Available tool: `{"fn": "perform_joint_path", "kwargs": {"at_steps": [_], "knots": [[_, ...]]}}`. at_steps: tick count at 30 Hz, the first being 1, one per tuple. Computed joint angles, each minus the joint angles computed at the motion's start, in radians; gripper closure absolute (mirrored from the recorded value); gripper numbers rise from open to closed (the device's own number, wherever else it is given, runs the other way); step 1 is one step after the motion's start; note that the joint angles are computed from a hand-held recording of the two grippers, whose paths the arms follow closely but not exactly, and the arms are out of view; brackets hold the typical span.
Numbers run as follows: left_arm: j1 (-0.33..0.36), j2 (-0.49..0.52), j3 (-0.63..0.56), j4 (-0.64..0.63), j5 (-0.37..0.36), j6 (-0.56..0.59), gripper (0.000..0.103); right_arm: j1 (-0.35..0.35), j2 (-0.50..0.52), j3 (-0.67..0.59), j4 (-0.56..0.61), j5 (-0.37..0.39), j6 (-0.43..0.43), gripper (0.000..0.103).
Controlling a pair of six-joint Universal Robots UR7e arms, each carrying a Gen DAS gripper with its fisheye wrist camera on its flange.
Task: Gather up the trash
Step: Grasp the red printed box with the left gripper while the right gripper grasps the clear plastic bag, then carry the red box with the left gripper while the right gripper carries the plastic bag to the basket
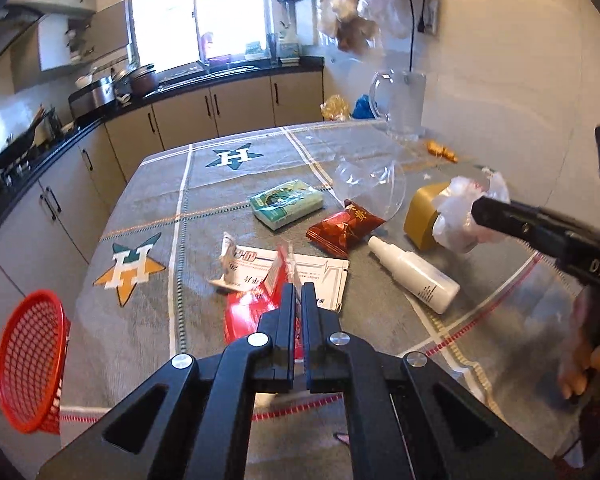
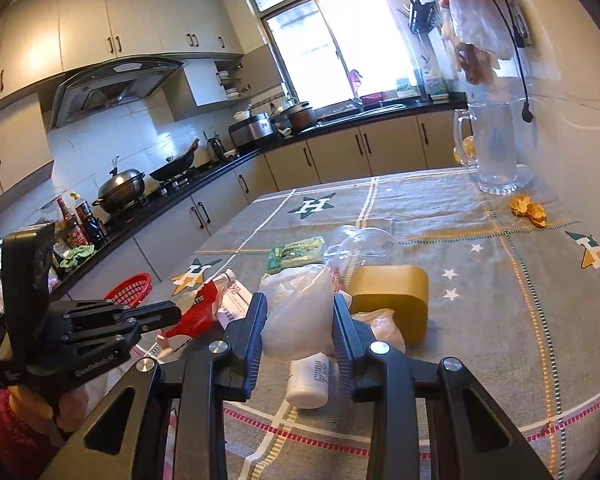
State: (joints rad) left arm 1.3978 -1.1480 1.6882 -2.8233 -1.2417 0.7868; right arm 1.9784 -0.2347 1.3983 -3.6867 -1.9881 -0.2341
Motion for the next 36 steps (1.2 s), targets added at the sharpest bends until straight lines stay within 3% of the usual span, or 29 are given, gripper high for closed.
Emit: {"fn": "perform_joint_path", "kwargs": {"at_steps": [14,27,36], "knots": [[0.026,-0.053,0.005,0.038,-0.070,-0.056,0.101,-0.005,-0.002,0.014,-0.029,0.050,-0.012,0.068],[0.033,-0.090,0.022,0.049,-0.090,-0.074,0.101,-0.046,-0.060,0.109,0.003,0.226,0.197,0.068],[0.035,-0.103,0.030,0.049,-0.092,-0.076,0.101,-0.046,-0.074,0.120,0.033,0.287,0.221,0.068]]}}
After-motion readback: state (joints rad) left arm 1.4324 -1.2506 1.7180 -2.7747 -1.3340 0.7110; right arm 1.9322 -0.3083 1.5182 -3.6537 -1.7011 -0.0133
